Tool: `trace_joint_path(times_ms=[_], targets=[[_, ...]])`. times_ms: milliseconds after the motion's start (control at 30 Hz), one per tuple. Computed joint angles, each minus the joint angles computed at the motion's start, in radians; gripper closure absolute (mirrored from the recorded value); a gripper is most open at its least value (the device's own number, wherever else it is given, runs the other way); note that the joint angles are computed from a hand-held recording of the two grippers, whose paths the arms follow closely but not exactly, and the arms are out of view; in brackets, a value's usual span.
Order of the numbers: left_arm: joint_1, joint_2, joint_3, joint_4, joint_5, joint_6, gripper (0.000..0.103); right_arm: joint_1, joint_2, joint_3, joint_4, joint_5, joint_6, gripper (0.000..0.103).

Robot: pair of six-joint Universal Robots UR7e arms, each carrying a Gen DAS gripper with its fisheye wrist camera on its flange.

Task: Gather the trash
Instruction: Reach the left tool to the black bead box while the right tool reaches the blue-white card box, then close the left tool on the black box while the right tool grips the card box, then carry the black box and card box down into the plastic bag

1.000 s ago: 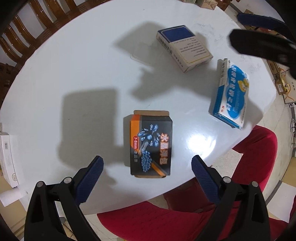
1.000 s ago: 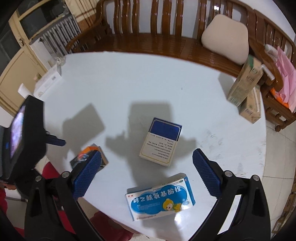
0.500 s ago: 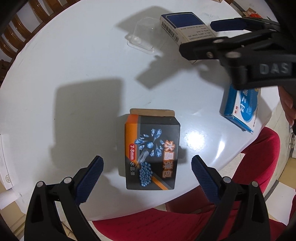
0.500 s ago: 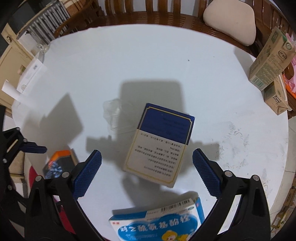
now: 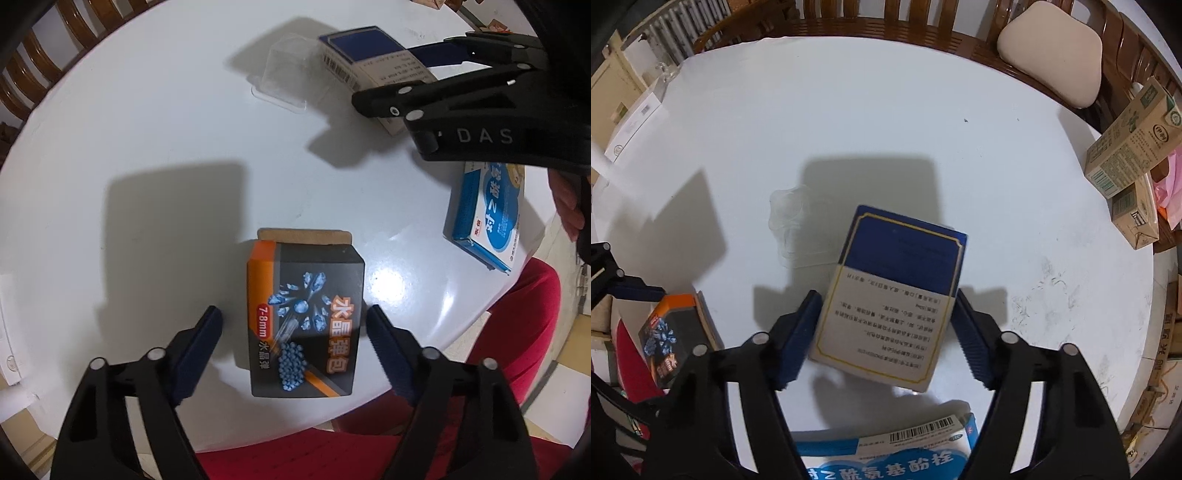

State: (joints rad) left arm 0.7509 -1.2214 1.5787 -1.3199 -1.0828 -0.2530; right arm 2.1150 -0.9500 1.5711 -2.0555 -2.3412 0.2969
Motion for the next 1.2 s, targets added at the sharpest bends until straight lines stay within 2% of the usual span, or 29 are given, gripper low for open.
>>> trace_joint_path(times_ms=[67, 100, 200, 367, 600, 867, 1000, 1200], targets=[[-0.004, -0.007, 0.007, -0.007, 0.007, 0.01, 0.042, 0.0, -0.004, 0.003, -0.005, 0.0, 0.001, 0.038], [-0.004, -0.01, 0.006, -0.013, 0.008, 0.01, 0.052, 0.0, -0.004, 0.003, -0.007, 0.002, 0.002, 0.039], [-0.001, -0.014, 0.005, -0.033, -0.006, 0.008, 0.052, 0.0, -0.007, 0.003, -0.001, -0.001, 0.016, 0.039], [-0.005, -0.042, 0.018, -0.076, 0.021, 0.001, 0.052, 0.009, -0.021, 0.011, 0.002, -0.033, 0.031, 0.04], [-0.038, -0.094, 0.013, -0.069, 0.039, -0.045, 0.052, 0.063, -0.073, 0.025, -0.029, -0.072, 0.041, 0.04], [-0.135, -0.186, 0.042, -0.057, 0.046, -0.111, 0.052, 0.203, -0.161, 0.053, -0.064, -0.107, 0.02, 0.04], [-0.178, -0.229, 0.029, -0.033, 0.054, -0.134, 0.052, 0.288, -0.18, 0.054, -0.063, -0.136, 0.038, 0.04], [-0.255, -0.301, 0.041, -0.006, 0.048, -0.178, 0.052, 0.419, -0.203, 0.054, -0.002, -0.174, 0.117, 0.04]])
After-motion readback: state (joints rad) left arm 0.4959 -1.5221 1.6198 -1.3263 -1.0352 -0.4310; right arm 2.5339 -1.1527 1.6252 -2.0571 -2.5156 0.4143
